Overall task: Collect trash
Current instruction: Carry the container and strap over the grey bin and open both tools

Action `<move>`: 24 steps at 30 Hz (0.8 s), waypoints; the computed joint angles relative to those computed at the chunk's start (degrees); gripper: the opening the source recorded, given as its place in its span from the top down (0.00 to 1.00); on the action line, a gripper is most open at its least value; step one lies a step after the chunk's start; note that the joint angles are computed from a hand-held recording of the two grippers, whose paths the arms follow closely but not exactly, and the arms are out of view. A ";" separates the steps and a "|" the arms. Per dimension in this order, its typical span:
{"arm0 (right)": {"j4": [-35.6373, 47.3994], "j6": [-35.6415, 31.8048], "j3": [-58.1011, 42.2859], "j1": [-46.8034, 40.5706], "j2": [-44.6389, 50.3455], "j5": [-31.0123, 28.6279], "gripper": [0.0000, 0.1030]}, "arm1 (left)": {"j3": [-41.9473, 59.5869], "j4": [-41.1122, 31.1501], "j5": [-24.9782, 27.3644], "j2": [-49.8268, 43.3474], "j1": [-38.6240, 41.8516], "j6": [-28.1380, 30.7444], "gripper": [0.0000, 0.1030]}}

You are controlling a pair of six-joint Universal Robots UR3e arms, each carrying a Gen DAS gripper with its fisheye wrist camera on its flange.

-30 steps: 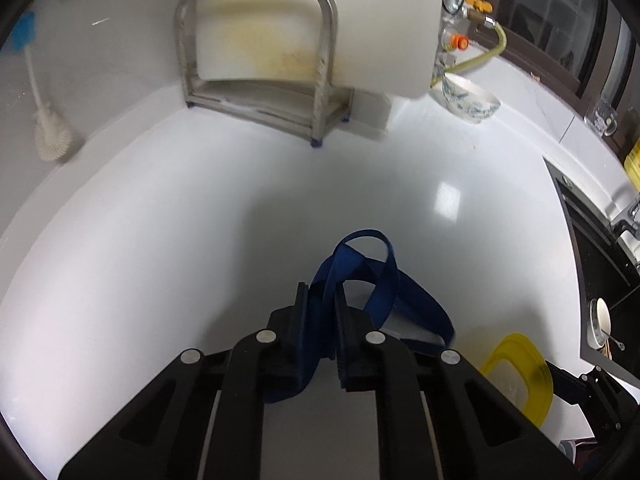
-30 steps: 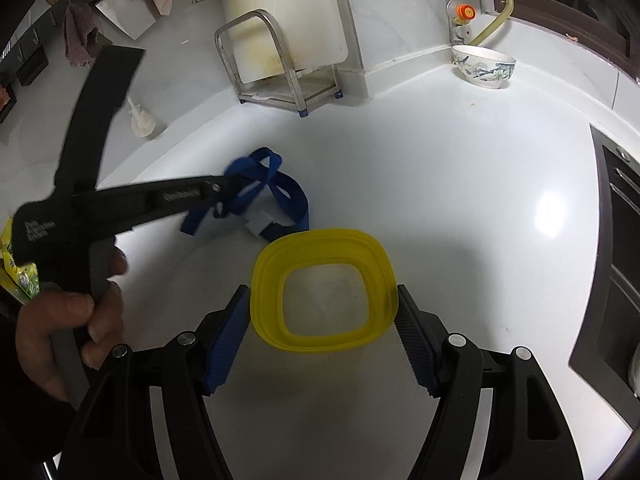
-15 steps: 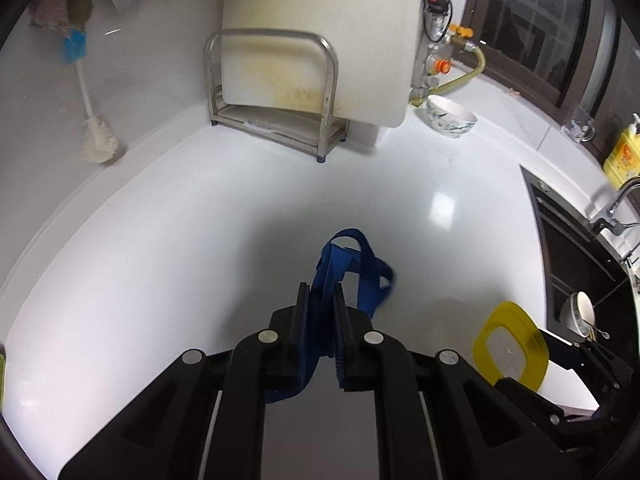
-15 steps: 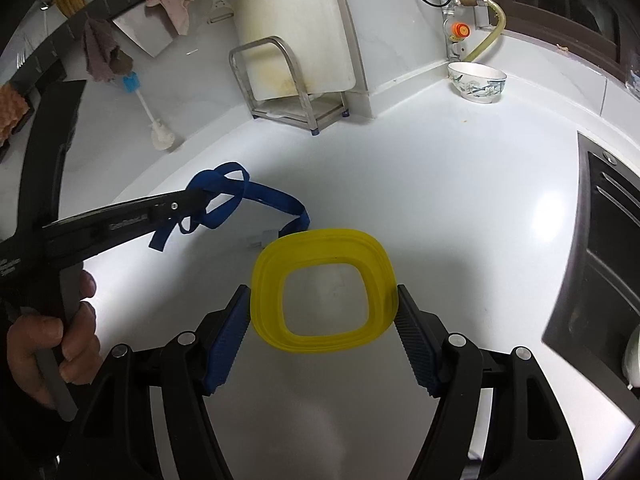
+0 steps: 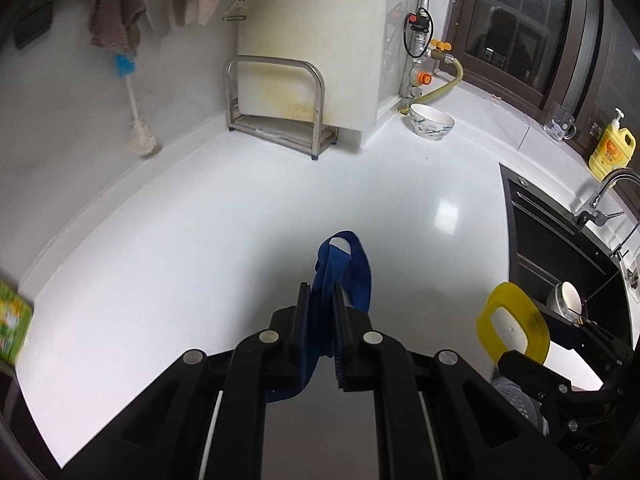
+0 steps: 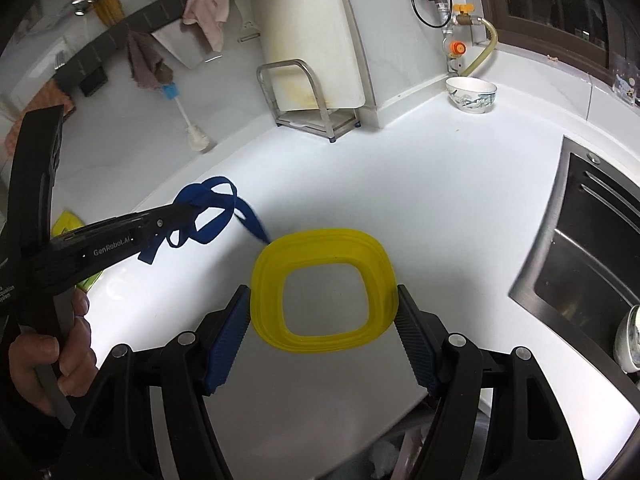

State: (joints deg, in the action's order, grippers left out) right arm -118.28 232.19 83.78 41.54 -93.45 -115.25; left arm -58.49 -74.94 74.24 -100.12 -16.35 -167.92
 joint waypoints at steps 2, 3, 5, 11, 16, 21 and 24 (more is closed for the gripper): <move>1.11 1.03 1.06 2.40 -2.03 -1.15 0.33 | -3.53 0.41 1.31 3.35 -1.12 -1.69 0.89; 1.57 1.53 1.69 3.40 -2.96 -1.49 0.33 | -5.48 0.64 2.17 5.22 -2.00 -2.77 0.89; 2.86 2.64 2.84 5.32 -4.89 -1.88 0.33 | -8.33 0.68 3.85 8.24 -3.57 -4.77 0.89; 8.11 6.70 6.61 13.25 -12.22 -4.19 0.33 | -14.80 -0.44 10.62 16.22 -11.18 -12.69 0.89; 12.57 11.21 9.38 20.27 -17.49 -6.03 0.33 | -16.67 -1.76 18.08 19.67 -21.40 -22.06 0.89; 17.33 16.93 11.30 28.57 -21.02 -8.38 0.33 | -16.02 -3.81 26.49 19.52 -33.78 -33.22 0.89; 20.23 20.83 12.14 33.77 -22.19 -10.10 0.33 | -15.65 -5.24 30.42 18.28 -40.40 -40.08 0.89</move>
State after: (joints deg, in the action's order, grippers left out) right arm -98.04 253.02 95.92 75.31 -115.64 -125.35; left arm -74.15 -80.18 104.66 -81.84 -56.75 -208.01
